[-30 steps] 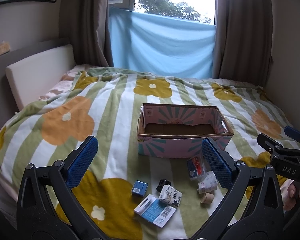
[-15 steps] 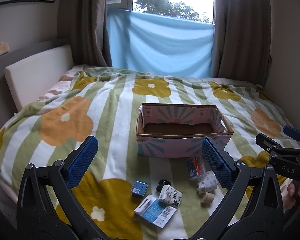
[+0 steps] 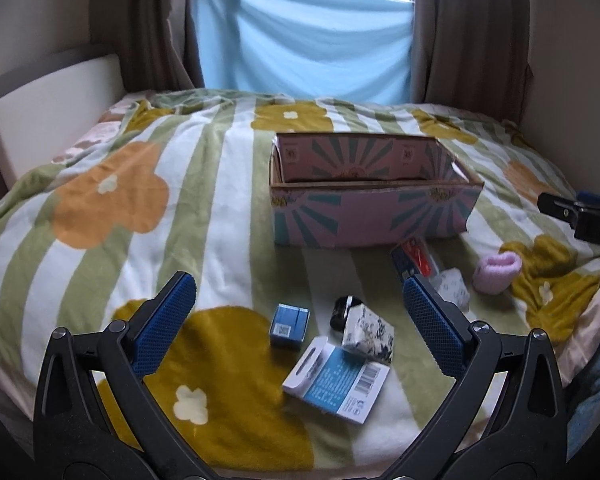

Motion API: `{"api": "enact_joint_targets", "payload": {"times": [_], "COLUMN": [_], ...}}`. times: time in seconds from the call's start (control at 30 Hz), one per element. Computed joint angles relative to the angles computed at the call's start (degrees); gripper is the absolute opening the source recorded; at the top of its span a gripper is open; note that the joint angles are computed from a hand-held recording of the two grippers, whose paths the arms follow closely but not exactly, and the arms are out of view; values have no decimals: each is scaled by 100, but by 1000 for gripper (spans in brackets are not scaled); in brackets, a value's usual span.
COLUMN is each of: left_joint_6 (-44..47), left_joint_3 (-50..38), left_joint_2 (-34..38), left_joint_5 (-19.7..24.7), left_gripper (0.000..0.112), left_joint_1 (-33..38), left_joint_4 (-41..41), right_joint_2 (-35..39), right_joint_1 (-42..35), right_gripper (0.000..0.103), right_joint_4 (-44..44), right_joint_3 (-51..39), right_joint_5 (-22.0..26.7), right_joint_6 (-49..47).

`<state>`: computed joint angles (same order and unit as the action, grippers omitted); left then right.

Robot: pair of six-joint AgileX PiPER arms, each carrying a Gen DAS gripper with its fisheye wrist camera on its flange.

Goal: Organize objects
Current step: 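Grasp the blue-white SUPER DEER box with left tool while right tool grasps pink fuzzy sock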

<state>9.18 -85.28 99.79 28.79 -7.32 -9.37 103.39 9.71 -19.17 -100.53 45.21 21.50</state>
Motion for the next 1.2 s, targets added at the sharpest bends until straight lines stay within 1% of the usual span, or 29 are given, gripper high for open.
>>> {"api": "enact_joint_targets", "payload": {"times": [0.13, 0.2, 0.27, 0.4, 0.47, 0.6, 0.7, 0.87, 0.93, 0.97, 1.03, 1.07, 1.17, 1.2], "left_joint_6": [1058, 1962, 2581, 3355, 3722, 3725, 3536, 3854, 3881, 3911, 4096, 4114, 4244, 4304], "left_joint_3": [630, 935, 1152, 1384, 1482, 1429, 1323, 1189, 1165, 1147, 1140, 1148, 1144, 1157], "left_joint_2": [101, 162, 265, 516, 608, 869, 1046, 1222, 1259, 1279, 1302, 1297, 1303, 1296], "left_joint_5": [-316, -432, -509, -720, -817, -903, -927, -884, -905, -898, -862, -861, -869, -878], "left_gripper": [103, 103, 103, 103, 103, 103, 103, 103, 103, 102, 97, 97, 96, 96], "left_joint_1": [96, 159, 180, 108, 75, -11, -33, -3, -25, -33, -28, -32, -31, -29], "left_joint_4": [-870, -1695, -2258, -2825, -3085, -3052, -2843, -3080, -3046, -3040, -3189, -3209, -3317, -3356], "right_joint_2": [129, 187, 243, 438, 551, 738, 893, 1105, 1205, 1253, 1336, 1357, 1428, 1454], "right_joint_1": [-154, -235, -301, -401, -432, -448, -436, -449, -450, -459, -473, -475, -515, -505], "right_gripper": [103, 103, 103, 103, 103, 103, 103, 103, 103, 103, 102, 101, 92, 87], "right_joint_4": [147, 211, 264, 283, 240, 6, -237, -389, -422, -385, -382, -380, -237, -280], "right_joint_3": [427, 638, 797, 1029, 1051, 1147, 1111, 972, 877, 810, 735, 715, 632, 602], "right_joint_5": [-301, -444, -585, -816, -837, -955, -967, -1031, -1008, -981, -952, -948, -930, -891], "right_joint_6": [-68, -92, -124, -114, -44, 224, 399, 518, 559, 528, 571, 594, 471, 497]}}
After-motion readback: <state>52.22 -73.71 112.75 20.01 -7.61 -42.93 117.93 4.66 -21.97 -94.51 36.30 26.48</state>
